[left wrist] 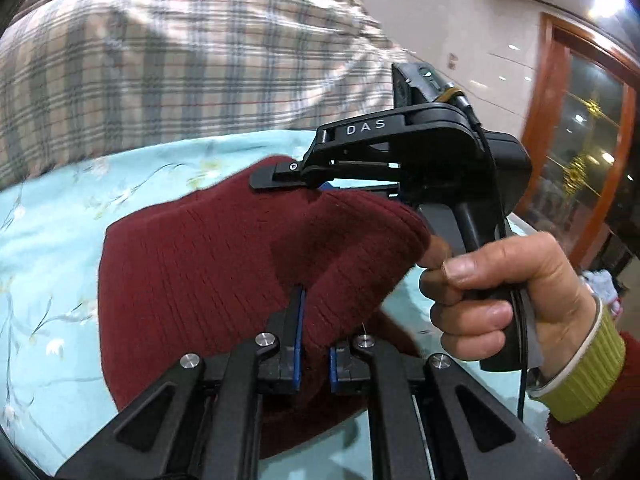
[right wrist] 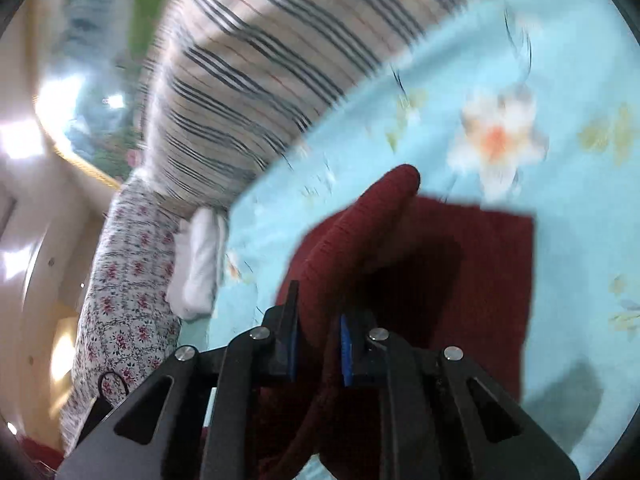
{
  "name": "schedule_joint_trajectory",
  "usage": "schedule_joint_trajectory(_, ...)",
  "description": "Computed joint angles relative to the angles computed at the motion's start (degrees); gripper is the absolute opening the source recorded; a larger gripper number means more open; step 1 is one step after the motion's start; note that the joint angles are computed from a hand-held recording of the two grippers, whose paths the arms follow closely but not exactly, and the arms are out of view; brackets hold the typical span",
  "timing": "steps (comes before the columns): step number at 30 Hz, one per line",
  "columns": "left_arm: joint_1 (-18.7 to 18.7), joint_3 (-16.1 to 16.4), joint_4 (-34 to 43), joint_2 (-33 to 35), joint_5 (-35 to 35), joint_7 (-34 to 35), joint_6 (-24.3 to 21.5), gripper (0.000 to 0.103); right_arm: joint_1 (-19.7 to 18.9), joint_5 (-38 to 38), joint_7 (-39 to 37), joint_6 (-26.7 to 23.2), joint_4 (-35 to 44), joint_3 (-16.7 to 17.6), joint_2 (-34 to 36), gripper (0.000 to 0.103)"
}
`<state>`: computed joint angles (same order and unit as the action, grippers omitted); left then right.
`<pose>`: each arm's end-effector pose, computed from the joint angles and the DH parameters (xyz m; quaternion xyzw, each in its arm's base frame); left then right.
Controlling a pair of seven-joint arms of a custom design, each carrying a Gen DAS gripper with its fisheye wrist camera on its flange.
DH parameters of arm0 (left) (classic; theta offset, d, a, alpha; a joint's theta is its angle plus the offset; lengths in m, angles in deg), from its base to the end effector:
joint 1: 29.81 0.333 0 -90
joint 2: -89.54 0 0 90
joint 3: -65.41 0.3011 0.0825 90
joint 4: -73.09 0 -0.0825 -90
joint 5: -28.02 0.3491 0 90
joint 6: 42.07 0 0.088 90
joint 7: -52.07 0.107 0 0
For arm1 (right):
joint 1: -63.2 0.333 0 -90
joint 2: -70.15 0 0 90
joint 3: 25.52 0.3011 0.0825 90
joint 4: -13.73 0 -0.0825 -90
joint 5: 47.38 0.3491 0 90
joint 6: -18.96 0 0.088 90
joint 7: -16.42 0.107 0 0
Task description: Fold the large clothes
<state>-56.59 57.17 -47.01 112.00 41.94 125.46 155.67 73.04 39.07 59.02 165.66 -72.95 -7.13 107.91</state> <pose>0.4837 -0.3631 0.3655 -0.4319 0.7732 -0.4389 0.1520 0.6412 0.2775 0.3288 -0.5768 0.5930 0.2206 0.5167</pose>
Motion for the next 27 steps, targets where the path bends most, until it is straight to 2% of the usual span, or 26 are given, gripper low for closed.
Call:
schedule_joint_trajectory(2,2.8,-3.2,1.8,1.8,2.5,-0.6,-1.9,0.008,-0.1,1.3,-2.1,2.4,-2.6,-0.4,-1.8,0.017)
schedule_joint_trajectory(4,7.2,-8.1,4.6,5.4,5.1,-2.0,-5.7,0.008,0.6,-1.7,1.9,2.7,-3.5,-1.9,-0.9,0.017)
schedule_joint_trajectory(6,8.7,-9.7,6.6,7.8,5.7,-2.9,-9.2,0.008,1.5,-5.7,5.8,3.2,-3.2,-2.7,0.9,0.017)
schedule_joint_trajectory(8,10.9,-11.7,6.9,9.0,6.1,-3.2,-9.7,0.008,1.4,-7.5,7.5,3.5,-2.5,-2.2,2.8,0.017)
schedule_joint_trajectory(11,12.0,-12.6,7.1,9.0,6.8,-3.5,-10.4,0.009,-0.4,-4.1,3.5,4.8,-2.8,0.3,3.6,0.017)
schedule_joint_trajectory(15,13.2,-13.9,7.9,9.2,6.8,-3.5,-12.3,0.012,0.9,-6.4,5.0,6.9,-2.5,-0.2,3.2,0.018)
schedule_joint_trajectory(17,15.0,-16.3,7.8,9.2,6.2,-3.3,-13.6,0.015,1.3,-8.0,6.7,7.8,-3.1,-0.5,2.5,0.023)
schedule_joint_trajectory(20,26.3,-28.8,6.4,10.1,4.2,1.1,-15.8,0.044,1.2,-8.8,8.2,9.3,-5.5,-0.4,0.4,0.033)
schedule_joint_trajectory(21,30.5,-32.9,4.0,9.4,3.7,2.6,-14.8,0.047,1.0,-8.4,7.5,10.0,-6.7,-0.2,-0.6,0.042)
schedule_joint_trajectory(22,33.8,-35.8,1.4,8.2,3.4,3.1,-13.6,0.054,0.5,-7.1,6.0,10.7,-8.3,0.2,-2.1,0.053)
schedule_joint_trajectory(24,38.7,-39.3,-2.1,5.9,3.4,2.2,-12.4,0.064,0.0,-4.2,3.3,11.5,-11.1,0.5,-4.5,0.065)
schedule_joint_trajectory(25,42.2,-41.8,-3.9,4.9,3.4,1.5,-11.6,0.065,0.0,-2.8,2.1,11.5,-12.1,0.4,-5.4,0.065)
schedule_joint_trajectory(26,43.7,-42.3,-4.8,4.1,4.0,0.3,-11.3,0.069,-0.1,-1.4,1.3,10.9,-13.2,0.2,-6.2,0.065)
schedule_joint_trajectory(27,43.8,-40.9,-6.0,1.8,3.5,-1.5,-10.8,0.073,0.0,-0.8,1.3,10.1,-13.9,-0.3,-6.7,0.065)
